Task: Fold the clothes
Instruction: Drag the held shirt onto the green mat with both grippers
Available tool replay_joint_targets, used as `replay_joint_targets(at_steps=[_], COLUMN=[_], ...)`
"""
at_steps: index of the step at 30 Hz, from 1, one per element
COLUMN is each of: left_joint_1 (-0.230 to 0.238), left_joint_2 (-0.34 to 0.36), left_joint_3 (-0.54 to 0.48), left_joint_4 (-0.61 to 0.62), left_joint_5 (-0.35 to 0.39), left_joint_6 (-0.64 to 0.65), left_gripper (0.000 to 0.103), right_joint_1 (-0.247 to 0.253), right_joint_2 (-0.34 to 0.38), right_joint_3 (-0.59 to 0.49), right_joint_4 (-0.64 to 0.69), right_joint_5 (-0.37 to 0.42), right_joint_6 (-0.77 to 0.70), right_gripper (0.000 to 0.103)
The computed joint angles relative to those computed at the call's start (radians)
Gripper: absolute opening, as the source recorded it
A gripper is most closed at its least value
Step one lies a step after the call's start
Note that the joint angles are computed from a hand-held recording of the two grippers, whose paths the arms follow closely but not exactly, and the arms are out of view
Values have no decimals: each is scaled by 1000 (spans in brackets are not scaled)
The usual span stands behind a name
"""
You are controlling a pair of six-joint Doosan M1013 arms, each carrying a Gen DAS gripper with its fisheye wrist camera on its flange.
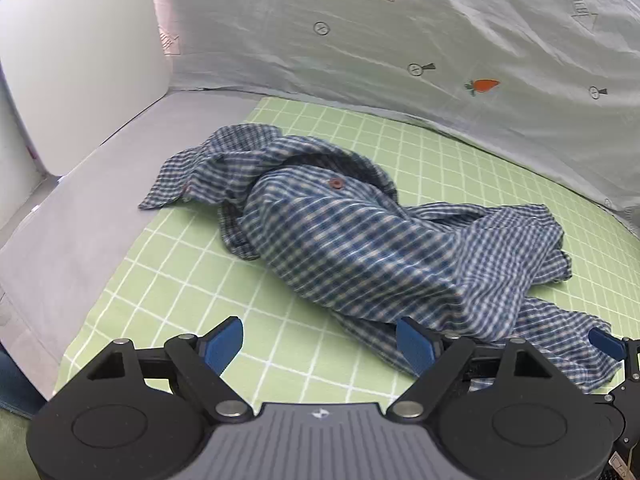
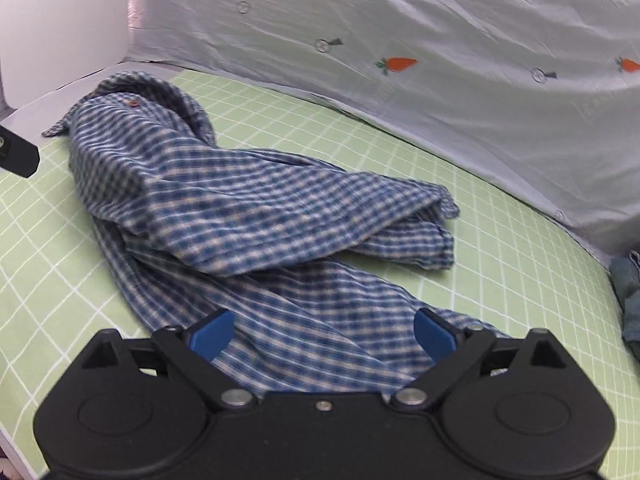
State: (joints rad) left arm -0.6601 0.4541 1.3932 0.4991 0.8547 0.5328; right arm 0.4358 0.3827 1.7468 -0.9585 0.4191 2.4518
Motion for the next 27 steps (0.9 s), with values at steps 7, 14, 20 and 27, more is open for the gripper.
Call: replay_joint_targets(at_steps=[7,14,20,27], left_joint_1=[42,75,75,50], left_joint_2=[-29,-21,1,55], left_joint_3=[50,37,8,-69], left_joint_4=[-24,-21,-11,-13], left_joint_5=[21,27,32,52], left_joint_6=[27,91,102,90], left_gripper=[84,84,84,84], right_joint_1=[63,87,47,-23], right_joint_2=[70,132,129,106], right_joint_3=[-79,-172,-206,-232], right_joint_4=[-120,70,240,83], right_joint_5=[-54,-6,-53,-107], right_joint_6=[-29,-252,-298,-27], right_gripper=[98,70,14,11])
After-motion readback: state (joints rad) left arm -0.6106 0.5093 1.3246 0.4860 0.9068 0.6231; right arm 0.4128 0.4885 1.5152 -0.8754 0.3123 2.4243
